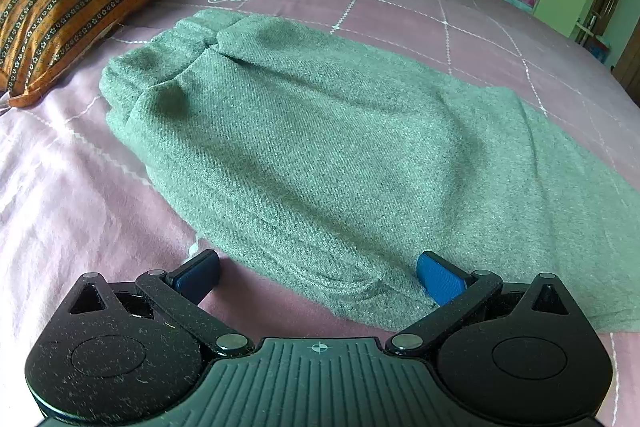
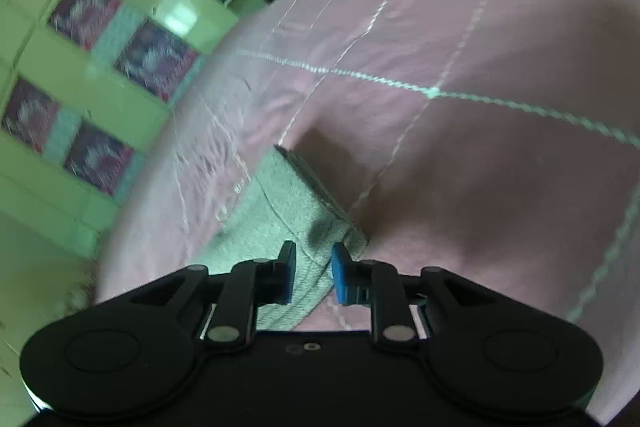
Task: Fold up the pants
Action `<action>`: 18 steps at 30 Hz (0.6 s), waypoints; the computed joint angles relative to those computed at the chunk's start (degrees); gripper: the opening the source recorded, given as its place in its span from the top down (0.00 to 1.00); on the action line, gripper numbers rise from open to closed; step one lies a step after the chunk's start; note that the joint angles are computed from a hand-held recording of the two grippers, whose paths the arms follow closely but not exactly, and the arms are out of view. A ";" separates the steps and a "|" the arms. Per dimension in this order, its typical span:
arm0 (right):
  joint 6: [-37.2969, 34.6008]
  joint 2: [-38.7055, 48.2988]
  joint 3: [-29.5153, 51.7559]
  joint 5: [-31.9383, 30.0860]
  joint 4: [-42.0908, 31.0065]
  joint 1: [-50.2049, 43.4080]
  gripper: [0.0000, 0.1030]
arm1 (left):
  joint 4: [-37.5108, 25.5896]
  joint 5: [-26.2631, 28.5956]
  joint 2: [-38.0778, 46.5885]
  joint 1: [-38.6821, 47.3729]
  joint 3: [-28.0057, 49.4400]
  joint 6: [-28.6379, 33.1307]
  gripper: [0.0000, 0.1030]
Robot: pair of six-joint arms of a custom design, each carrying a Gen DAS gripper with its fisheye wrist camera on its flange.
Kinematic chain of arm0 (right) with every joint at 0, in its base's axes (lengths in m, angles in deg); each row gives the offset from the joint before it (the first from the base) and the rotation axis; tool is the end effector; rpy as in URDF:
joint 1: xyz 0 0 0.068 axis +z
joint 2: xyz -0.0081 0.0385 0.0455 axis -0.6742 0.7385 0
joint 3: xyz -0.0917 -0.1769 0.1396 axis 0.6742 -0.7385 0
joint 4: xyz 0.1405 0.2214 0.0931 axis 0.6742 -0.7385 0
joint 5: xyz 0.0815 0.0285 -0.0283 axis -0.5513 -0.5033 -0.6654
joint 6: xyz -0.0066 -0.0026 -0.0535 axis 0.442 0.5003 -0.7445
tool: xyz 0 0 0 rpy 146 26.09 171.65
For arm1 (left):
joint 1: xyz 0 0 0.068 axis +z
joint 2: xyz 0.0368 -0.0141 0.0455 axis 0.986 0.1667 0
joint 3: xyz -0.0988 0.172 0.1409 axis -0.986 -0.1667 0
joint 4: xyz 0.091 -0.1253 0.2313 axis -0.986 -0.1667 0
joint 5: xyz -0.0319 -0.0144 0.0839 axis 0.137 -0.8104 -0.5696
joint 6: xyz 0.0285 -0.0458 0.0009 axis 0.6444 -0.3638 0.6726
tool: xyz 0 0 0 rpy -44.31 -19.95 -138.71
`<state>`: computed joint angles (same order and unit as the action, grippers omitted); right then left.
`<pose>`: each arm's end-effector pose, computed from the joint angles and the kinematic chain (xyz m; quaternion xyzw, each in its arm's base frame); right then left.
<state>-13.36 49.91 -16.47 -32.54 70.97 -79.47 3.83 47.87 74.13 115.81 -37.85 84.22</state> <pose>0.2259 -0.1441 0.0810 0.3851 0.7930 0.2683 0.3884 0.2758 0.1866 0.0291 -0.2013 0.9210 0.0143 0.3332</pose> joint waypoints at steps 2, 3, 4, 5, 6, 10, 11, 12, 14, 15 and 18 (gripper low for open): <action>1.49 4.48 1.61 -0.86 1.67 -0.01 0.86 | 0.17 -0.39 -0.16 -0.22 -0.25 -0.17 0.00; 2.17 5.75 1.54 -1.24 2.84 -0.52 0.86 | -0.10 -0.21 -0.17 -0.10 -0.12 -0.05 0.00; 3.76 6.97 1.54 -1.30 4.91 -0.47 0.86 | -0.40 0.11 -0.21 0.09 0.00 0.14 0.00; 5.32 7.52 1.71 -1.19 5.96 -0.30 0.84 | -0.57 0.43 -0.22 0.26 0.06 0.28 0.00; 6.45 8.73 2.28 -0.99 7.04 0.07 0.82 | -0.59 0.63 -0.18 0.39 0.11 0.37 0.00; -1.02 5.33 6.13 6.04 -0.88 4.77 0.93 | 0.50 0.85 -0.05 0.55 -0.36 0.32 0.00; -3.29 1.27 5.18 5.47 0.32 5.31 0.94 | 1.01 1.06 -0.06 0.67 -0.61 0.21 0.00; -5.65 -3.19 4.01 3.92 1.80 5.80 0.96 | 1.80 1.44 -0.12 0.86 -1.11 0.20 0.00; -13.45 -15.94 -0.22 4.22 5.11 7.02 1.00 | 3.02 2.61 -0.09 1.55 -1.86 0.64 0.00; -13.21 -19.70 -1.72 1.68 7.87 5.19 1.00 | 3.23 2.84 -0.05 1.68 -1.93 0.64 0.00; -14.07 -15.87 3.12 -1.61 4.21 -1.19 1.00 | 4.46 2.62 0.03 1.54 -2.55 0.50 0.00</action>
<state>-27.44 34.04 -13.35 -34.15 75.18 -80.66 8.29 50.49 74.17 117.35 -40.40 84.72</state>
